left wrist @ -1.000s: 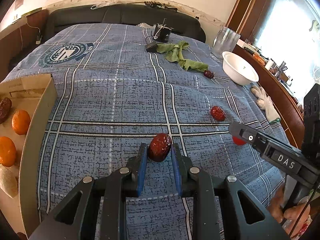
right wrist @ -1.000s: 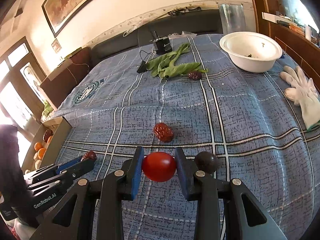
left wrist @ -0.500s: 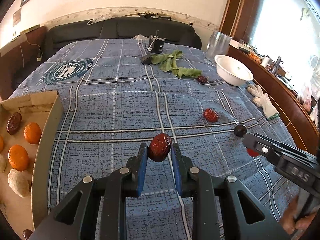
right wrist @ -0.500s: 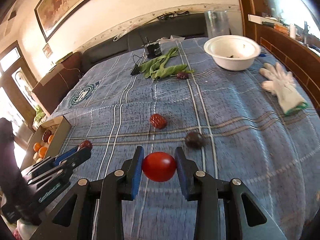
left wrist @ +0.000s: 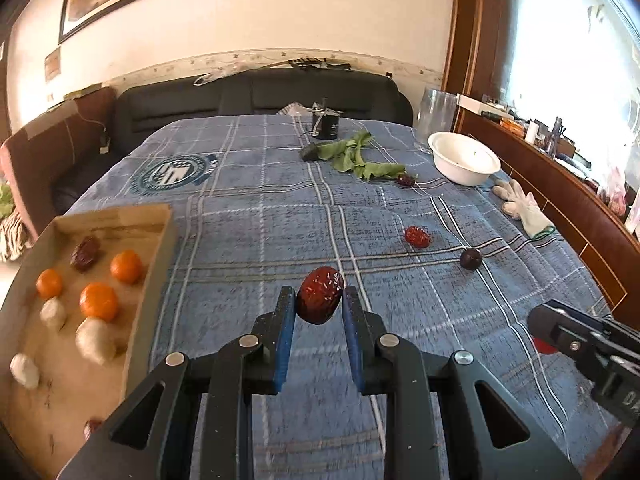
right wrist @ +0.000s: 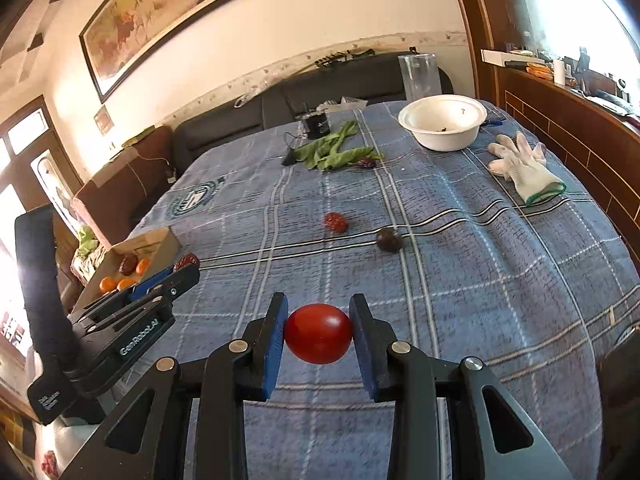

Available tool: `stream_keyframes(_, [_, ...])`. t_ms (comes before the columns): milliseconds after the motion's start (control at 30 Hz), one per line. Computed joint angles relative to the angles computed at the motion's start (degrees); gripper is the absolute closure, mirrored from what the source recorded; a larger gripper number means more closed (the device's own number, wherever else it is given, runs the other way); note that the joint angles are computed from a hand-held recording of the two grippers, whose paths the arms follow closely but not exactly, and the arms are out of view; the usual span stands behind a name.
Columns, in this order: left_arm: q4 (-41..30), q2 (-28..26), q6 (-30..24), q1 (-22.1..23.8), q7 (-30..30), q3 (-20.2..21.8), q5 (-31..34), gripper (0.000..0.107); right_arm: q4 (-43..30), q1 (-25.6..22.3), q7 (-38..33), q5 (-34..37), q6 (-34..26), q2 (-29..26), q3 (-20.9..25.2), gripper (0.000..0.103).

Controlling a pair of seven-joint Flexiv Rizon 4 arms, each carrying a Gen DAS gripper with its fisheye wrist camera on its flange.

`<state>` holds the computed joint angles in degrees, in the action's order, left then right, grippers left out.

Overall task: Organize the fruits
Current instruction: 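Carry the date and tomato to the box and open both tools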

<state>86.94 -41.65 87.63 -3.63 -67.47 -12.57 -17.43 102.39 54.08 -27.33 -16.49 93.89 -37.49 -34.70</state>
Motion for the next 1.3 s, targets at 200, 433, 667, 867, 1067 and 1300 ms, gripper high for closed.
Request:
stream_keyframes(200, [7.92,5.51,4.69,2.6,-1.12,-0.53,0.04,0.084,0.31,2.66,-0.68,1.03,1.22,-0.2,-1.01,0.068])
stream_keyframes(433, [12.29,8.9,7.88,3.46,-5.22,3.04,0.56,0.084,-5.22,-1.76,-3.23,-2.02,-1.88,-1.33,6.48,0.068])
stream_keyframes(667, [14.27,9.99,9.48,4.7,-8.17,5.86,1.44,0.084,-15.07,-9.5,-6.05,-8.51,-7.14,-4.52,18.59,0.068])
stream_keyframes(867, [14.99,10.01,9.34,6.18,-9.81,7.53,1.86,0.084,-24.64,-14.95,-10.04,-10.65,-12.18,-8.87,28.56,0.068])
stream_keyframes(1067, [16.73,10.4,9.19,12.34,-10.79,4.33,0.79,0.084,-35.63,-17.95,-18.19,-8.43,-18.43,-14.42,37.65,0.068])
stream_keyframes(1300, [17.94,10.7,7.98,16.32,-11.89,4.08,-0.49,0.084,-51.46,-17.15,-29.78,-3.59,-29.05,-22.79,43.89,0.068])
